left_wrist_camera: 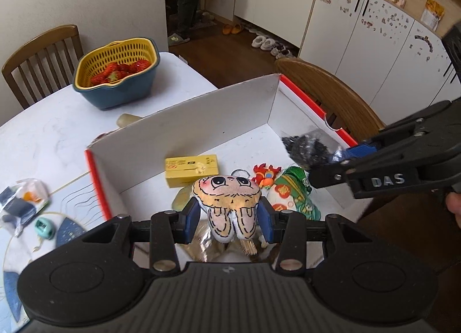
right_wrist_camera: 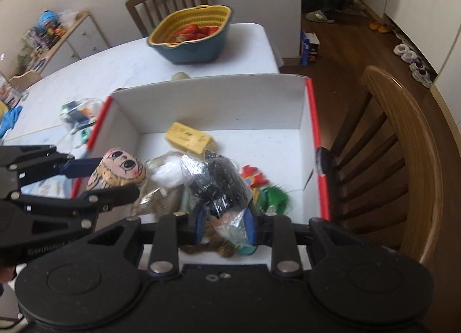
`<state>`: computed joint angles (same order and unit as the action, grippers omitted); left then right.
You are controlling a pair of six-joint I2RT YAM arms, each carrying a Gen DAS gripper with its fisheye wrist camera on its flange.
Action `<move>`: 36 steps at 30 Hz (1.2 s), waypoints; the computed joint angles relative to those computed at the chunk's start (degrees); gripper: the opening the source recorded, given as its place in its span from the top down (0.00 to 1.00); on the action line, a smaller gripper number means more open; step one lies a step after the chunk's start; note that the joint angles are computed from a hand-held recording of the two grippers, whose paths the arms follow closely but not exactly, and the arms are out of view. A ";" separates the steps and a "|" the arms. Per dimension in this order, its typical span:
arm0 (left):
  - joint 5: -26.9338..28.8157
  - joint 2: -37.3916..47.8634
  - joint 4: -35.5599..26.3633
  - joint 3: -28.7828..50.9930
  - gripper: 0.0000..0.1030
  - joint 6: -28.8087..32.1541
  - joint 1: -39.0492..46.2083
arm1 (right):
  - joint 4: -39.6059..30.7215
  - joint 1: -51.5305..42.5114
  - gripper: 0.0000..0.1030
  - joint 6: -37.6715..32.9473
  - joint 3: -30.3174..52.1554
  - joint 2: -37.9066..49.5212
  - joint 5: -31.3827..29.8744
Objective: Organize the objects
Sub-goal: 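Open right tool to drop the bag while left tool releases the card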
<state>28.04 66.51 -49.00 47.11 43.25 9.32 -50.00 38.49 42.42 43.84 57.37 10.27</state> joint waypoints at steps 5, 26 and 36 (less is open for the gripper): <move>-2.69 0.99 3.56 -1.92 0.59 -3.91 -5.90 | 5.75 -6.38 0.73 -5.57 -1.78 3.90 -2.45; -8.62 8.09 13.70 -5.23 0.59 -11.06 -15.01 | 17.13 -14.02 0.72 -12.04 -0.90 20.08 -8.03; -9.43 11.64 13.60 -4.60 0.57 -10.74 -15.35 | 16.06 -13.55 0.64 -11.83 -0.91 18.17 -8.59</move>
<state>18.61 78.15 -35.40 42.51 32.51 -6.03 -33.95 24.94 30.59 42.94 75.53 1.68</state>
